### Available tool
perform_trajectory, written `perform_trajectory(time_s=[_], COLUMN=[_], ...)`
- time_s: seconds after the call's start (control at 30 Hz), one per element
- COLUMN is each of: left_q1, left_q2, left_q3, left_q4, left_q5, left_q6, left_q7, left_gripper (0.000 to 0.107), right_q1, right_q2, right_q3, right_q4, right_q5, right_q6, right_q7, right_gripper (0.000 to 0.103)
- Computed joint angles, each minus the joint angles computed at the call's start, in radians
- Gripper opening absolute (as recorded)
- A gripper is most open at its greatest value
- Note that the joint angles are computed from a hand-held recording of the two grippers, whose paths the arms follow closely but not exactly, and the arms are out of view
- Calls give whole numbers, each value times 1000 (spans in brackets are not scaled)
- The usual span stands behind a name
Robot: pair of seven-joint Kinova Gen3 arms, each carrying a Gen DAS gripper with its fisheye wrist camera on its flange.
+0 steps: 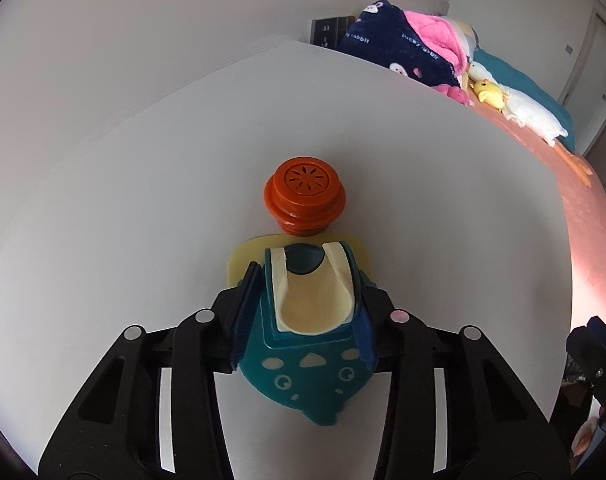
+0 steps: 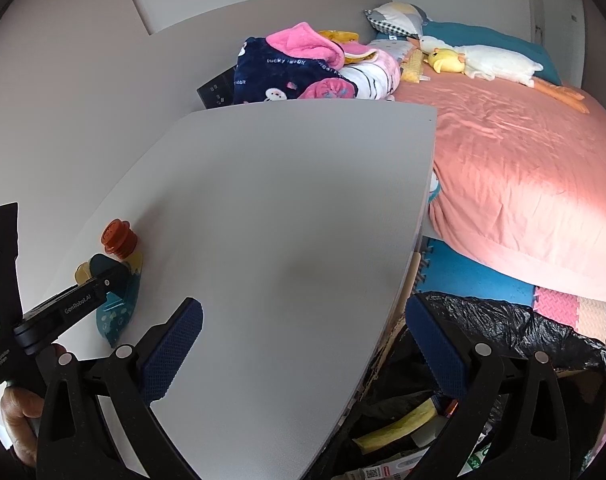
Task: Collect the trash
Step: 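Lower the left tool onto the teal-and-cream toy and close on it, then grasp the orange round lid with the right tool while the left holds the teal toy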
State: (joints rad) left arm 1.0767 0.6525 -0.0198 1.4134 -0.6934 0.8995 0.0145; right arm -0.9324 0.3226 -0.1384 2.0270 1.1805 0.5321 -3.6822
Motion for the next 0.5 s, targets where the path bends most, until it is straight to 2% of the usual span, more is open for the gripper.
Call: perform_trajectory(time_s=[0.17,0.5], left_q1=[4,-15], left_q2=[-43,-123], left_q3=[-13,5], left_q4=[76,196], left_q5=[-21,-95], left_q6=[-50,-27], left_q7=[60,162], left_gripper=[35,35], right_q1=[-5,-43], right_q2=[10,75], right_q3=[-1,15], right_q4=[-23,-142], right_q5=[4,-94], right_q6=[-8,13], right_q7=[9,171], right_gripper=[101,101])
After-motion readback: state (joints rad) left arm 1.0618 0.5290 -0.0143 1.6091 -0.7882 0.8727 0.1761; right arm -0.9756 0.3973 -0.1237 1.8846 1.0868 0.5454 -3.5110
